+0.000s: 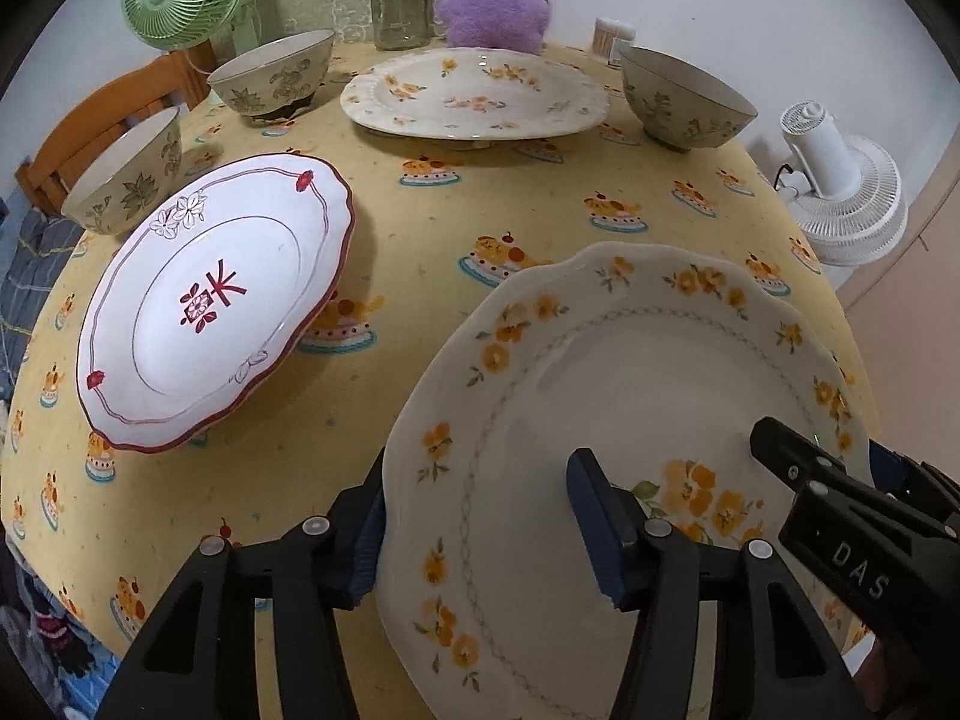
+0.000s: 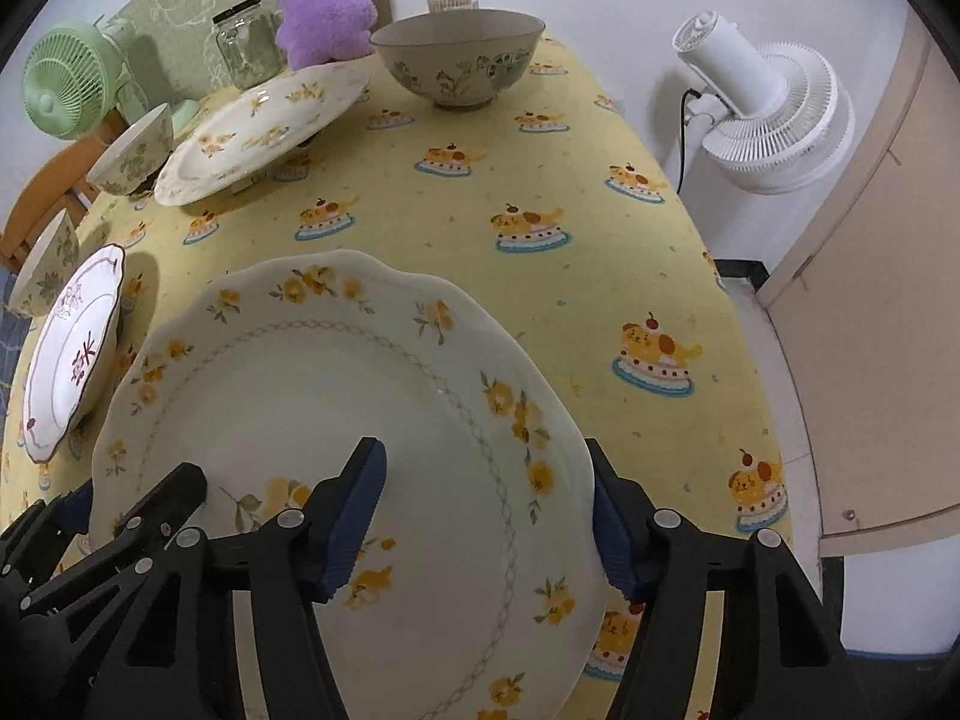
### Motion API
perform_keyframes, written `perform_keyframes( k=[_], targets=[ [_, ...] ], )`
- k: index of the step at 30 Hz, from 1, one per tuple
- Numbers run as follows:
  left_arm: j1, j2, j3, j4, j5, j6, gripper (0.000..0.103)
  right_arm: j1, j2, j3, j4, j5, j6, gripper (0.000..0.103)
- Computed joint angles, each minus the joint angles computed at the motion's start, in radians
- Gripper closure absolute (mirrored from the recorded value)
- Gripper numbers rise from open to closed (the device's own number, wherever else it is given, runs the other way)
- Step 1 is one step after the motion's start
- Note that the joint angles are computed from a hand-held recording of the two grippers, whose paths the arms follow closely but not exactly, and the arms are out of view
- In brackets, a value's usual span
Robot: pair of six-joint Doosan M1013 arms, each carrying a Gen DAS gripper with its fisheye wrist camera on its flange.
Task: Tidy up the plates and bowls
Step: 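Lift the flowered plate off the table with both tools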
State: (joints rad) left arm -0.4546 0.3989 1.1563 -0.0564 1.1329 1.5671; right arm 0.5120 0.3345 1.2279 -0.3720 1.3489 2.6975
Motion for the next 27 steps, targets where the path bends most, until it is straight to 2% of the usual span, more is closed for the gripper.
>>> perform_keyframes(
  k=[2, 9, 15, 27],
  targets=[
    [-0.002, 0.005, -0.007, 0.009, 0.002, -0.004, 0.045, 0.001, 0.012, -0.017, -0.001, 0.03, -0.021, 0.036],
    [-0.009, 0.032, -0.052, 0.033, 0.02, 0.013, 0.045, -0.014, 0.023, -0.043, -0.01, 0.038, -0.024, 0.039],
    [-0.007, 0.073, -0.116, 0.041, 0.053, 0.003, 0.045, -0.037, 0.037, -0.071, 0.012, 0.026, -0.052, 0.039],
    [-0.01, 0.126, -0.195, 0.06, 0.067, -0.011, 0.045, -0.074, 0.064, -0.101, 0.065, 0.014, -0.096, 0.039]
  ],
)
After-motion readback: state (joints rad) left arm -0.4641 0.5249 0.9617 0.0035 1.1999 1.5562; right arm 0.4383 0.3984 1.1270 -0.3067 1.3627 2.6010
